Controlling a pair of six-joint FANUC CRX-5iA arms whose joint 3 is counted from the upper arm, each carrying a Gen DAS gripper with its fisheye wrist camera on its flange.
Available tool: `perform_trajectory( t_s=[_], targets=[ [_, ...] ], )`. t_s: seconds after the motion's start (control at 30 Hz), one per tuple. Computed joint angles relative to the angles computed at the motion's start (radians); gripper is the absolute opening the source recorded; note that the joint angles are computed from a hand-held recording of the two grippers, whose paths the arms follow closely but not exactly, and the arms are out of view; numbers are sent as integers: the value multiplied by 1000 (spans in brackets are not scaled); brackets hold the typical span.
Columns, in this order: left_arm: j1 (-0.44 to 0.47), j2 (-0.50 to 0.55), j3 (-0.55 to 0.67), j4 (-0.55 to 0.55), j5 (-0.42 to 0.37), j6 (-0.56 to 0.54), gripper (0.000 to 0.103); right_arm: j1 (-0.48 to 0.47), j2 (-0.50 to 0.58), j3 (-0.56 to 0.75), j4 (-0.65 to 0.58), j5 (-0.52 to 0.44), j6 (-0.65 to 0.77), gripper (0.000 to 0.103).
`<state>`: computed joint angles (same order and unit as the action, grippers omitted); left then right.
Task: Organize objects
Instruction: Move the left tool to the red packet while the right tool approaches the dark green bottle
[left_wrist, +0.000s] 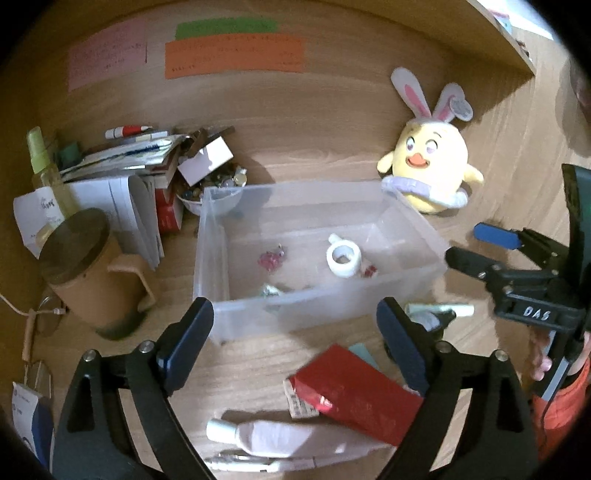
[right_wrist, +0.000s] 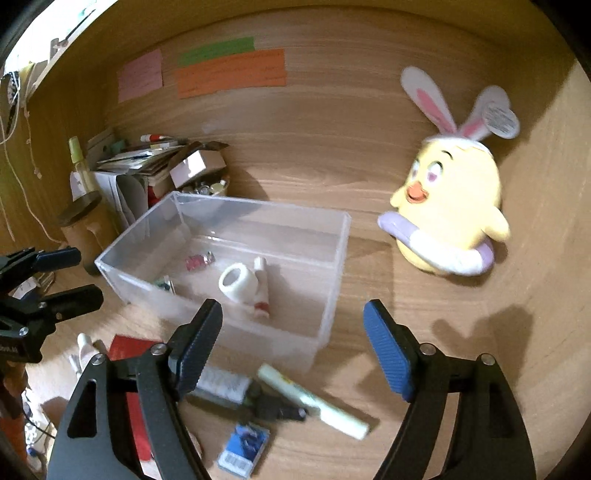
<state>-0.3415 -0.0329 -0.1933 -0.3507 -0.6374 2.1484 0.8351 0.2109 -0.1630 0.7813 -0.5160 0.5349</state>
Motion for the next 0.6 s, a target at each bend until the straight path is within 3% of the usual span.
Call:
perform_trajectory(
  t_s=[0.1,0.27,0.37,0.6],
  targets=[
    [-12,7,-5,0,-15,7,94,-1,-34,-54,12,14,-37,77],
    [3,50,-22,105,-6,-69,94,7,-51,-78,-88,33,1,81],
    [24,78,-43,205,9,-147,94,21,-51,-94,-80,33,-8,81],
    [39,106,-71,283,14,-199,94,41,2,-20,-233,23,135,83]
  ],
)
